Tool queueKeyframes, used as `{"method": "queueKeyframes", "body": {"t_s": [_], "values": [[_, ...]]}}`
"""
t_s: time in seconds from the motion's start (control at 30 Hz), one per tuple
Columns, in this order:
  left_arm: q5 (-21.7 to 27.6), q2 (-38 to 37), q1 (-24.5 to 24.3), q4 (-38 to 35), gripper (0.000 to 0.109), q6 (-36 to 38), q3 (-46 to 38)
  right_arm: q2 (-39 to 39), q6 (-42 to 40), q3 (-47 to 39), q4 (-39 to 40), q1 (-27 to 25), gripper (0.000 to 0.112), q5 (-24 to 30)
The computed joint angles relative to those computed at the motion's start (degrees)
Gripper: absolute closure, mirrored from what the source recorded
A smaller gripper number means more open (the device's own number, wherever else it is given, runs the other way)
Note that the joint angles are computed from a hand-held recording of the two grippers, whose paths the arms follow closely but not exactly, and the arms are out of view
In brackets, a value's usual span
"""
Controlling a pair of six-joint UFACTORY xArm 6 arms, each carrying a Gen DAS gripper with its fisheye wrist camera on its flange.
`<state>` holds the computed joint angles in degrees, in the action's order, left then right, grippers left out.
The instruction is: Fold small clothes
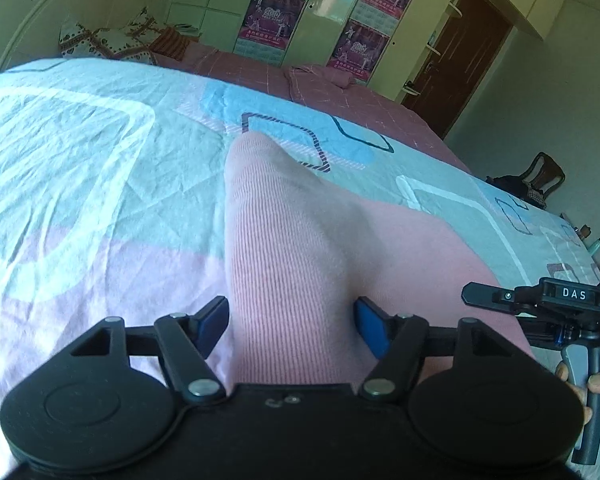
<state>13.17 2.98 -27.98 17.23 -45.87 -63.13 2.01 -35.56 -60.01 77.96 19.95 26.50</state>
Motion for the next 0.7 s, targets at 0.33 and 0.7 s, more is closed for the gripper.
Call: {"method": "queueKeyframes", "body": {"t_s": [0.33, 0.7], "values": [[2.49, 7.00, 1.34, 6.74, 0.044, -8.76, -7.97, 6.82, 2.51, -6.97, -1.39, 0.83, 0.084, -4.69], [6.21, 2.33, -0.24, 17.53, 0.040, -16.86, -5.59, 5.68, 9.31, -3.90, -15.31, 4.39, 0.091, -14.35]]}}
